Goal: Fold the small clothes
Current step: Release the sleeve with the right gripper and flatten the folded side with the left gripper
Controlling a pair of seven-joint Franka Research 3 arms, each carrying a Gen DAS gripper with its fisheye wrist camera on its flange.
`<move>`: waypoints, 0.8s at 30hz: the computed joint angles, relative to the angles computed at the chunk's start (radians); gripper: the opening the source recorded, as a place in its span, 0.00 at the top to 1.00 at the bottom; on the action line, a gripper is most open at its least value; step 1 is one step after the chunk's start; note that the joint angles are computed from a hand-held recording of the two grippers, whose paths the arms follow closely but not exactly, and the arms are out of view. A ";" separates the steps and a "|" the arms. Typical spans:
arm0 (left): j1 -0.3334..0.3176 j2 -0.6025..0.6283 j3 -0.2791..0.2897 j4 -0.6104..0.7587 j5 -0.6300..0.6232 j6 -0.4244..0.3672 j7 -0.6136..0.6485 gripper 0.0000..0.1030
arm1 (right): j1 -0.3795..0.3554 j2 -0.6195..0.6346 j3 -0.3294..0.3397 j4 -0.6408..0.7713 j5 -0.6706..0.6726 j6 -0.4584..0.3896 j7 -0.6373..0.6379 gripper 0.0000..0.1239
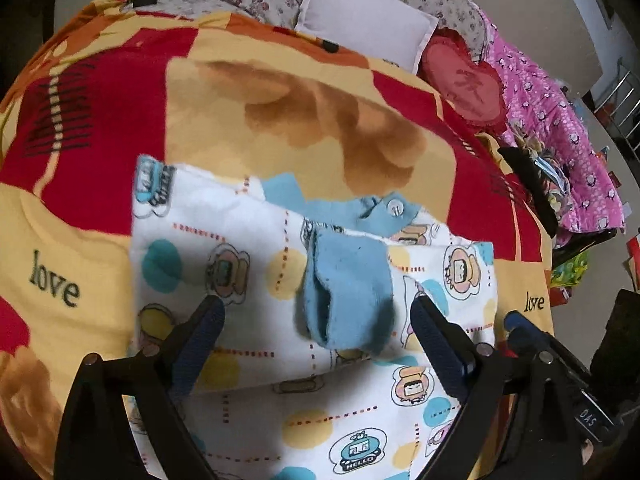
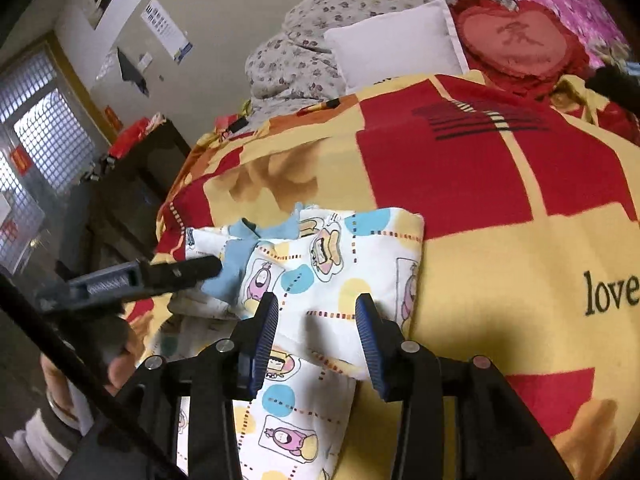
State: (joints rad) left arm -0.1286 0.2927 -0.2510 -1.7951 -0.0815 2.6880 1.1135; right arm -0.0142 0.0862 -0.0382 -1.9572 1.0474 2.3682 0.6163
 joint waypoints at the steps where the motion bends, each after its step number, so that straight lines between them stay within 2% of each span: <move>1: 0.000 0.008 -0.002 0.006 -0.001 -0.004 0.004 0.09 | -0.001 -0.002 -0.001 -0.001 0.000 0.005 -0.003 0.65; 4: -0.032 0.027 0.020 0.026 0.069 -0.022 -0.028 0.10 | -0.006 -0.003 -0.006 0.001 0.000 0.007 0.015 0.65; 5: -0.043 0.025 0.029 0.020 0.099 -0.002 -0.041 0.24 | -0.009 -0.005 -0.008 0.000 0.000 0.006 0.023 0.64; 6: -0.040 0.024 0.024 0.014 0.101 0.014 -0.038 0.62 | -0.010 -0.005 -0.008 0.002 0.001 0.009 0.026 0.64; 8: -0.010 0.033 -0.009 0.029 0.045 -0.006 0.005 0.95 | -0.012 -0.008 -0.010 0.000 0.002 0.017 0.025 0.63; 13: 0.002 -0.028 -0.011 -0.034 0.033 0.084 0.044 0.95 | -0.010 0.015 -0.007 0.028 -0.016 0.059 0.068 0.63; 14: -0.002 -0.049 -0.002 -0.054 0.046 0.106 0.040 0.95 | -0.009 0.023 -0.005 0.041 -0.019 0.073 0.078 0.63; 16: -0.031 -0.104 0.051 -0.109 0.148 0.151 -0.035 0.95 | -0.010 0.043 -0.001 0.069 -0.035 0.083 0.099 0.63; 18: -0.044 -0.123 0.088 -0.128 0.236 0.144 -0.117 0.95 | -0.006 0.063 0.004 0.096 -0.080 0.101 0.140 0.63; 19: -0.038 -0.118 0.089 -0.124 0.251 0.124 -0.122 0.95 | -0.006 0.075 0.008 0.109 -0.094 0.103 0.148 0.63; 22: 0.005 -0.089 0.049 -0.115 0.159 0.089 -0.064 0.95 | -0.007 0.113 0.019 0.144 -0.135 0.096 0.191 0.60; 24: 0.004 -0.080 0.050 -0.114 0.157 0.093 -0.071 0.95 | -0.013 0.136 0.027 0.164 -0.145 0.076 0.214 0.60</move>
State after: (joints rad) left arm -0.1241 0.2132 -0.2008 -1.9094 0.0757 2.7809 1.0422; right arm -0.0272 0.2217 -0.0114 -1.7929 0.9021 2.4443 0.8304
